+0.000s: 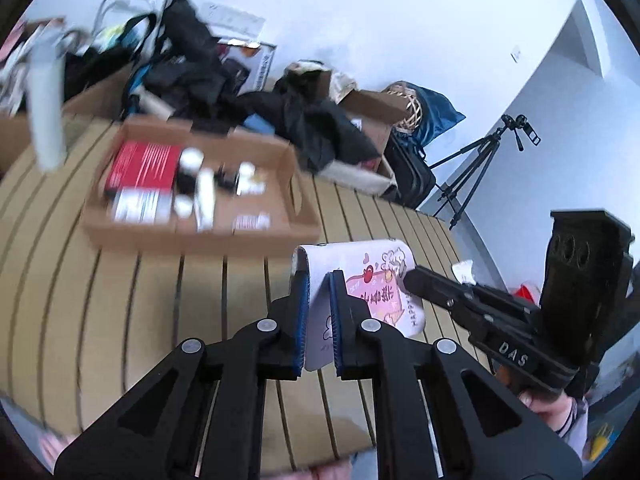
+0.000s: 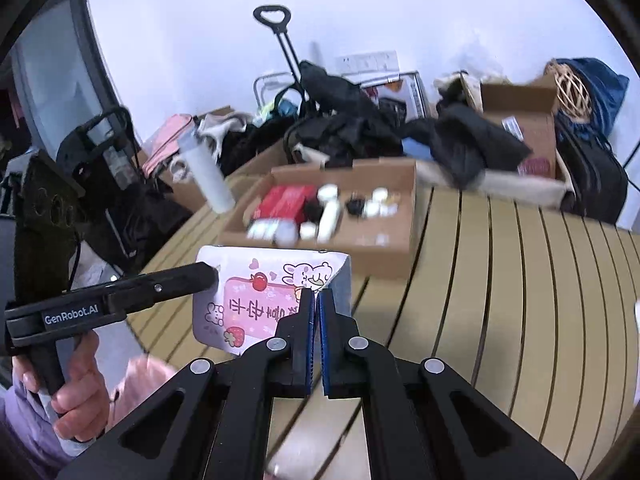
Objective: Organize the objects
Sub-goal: 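Lift the pink card and drop it into the tray with both grippers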
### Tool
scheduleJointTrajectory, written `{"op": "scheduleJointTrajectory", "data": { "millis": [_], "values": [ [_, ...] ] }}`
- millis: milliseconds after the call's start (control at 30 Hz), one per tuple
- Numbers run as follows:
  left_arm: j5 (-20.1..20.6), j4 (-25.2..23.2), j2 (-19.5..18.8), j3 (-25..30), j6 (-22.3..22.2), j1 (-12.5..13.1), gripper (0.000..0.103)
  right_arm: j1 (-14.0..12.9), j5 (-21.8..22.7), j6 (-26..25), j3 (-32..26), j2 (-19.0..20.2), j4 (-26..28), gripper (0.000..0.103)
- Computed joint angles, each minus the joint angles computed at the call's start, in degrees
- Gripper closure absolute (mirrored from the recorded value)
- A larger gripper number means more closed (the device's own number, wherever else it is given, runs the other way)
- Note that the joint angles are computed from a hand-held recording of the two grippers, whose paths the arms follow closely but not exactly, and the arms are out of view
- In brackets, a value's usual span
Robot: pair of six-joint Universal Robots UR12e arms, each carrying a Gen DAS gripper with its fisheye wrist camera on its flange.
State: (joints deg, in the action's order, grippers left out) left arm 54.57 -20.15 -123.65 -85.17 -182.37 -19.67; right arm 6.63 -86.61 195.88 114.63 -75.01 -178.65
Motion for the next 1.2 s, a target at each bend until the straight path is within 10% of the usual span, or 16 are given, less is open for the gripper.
{"op": "scheduleJointTrajectory", "data": {
  "millis": [467, 833, 967, 1200],
  "values": [
    [6.39, -26.77, -18.60, 30.63, -0.39, -1.52, 0.096, -5.45, 4.61, -0.08, -20.46, 14.82, 18.09, 0.100],
    [13.63, -33.39, -23.60, 37.37, 3.97, -3.30, 0.094, -3.84, -6.34, -4.30, -24.21, 18.97, 23.22, 0.100],
    [14.40, -28.63, -20.51, 32.97, 3.99, -2.36, 0.081, -3.97, -6.97, -4.89, -23.78, 18.14, 22.85, 0.100],
    [25.39, -18.03, -13.25, 24.53, 6.74, -1.14, 0.010, -3.39, -8.55, -6.17, -22.14, 14.06, 21.56, 0.089]
  ]
}}
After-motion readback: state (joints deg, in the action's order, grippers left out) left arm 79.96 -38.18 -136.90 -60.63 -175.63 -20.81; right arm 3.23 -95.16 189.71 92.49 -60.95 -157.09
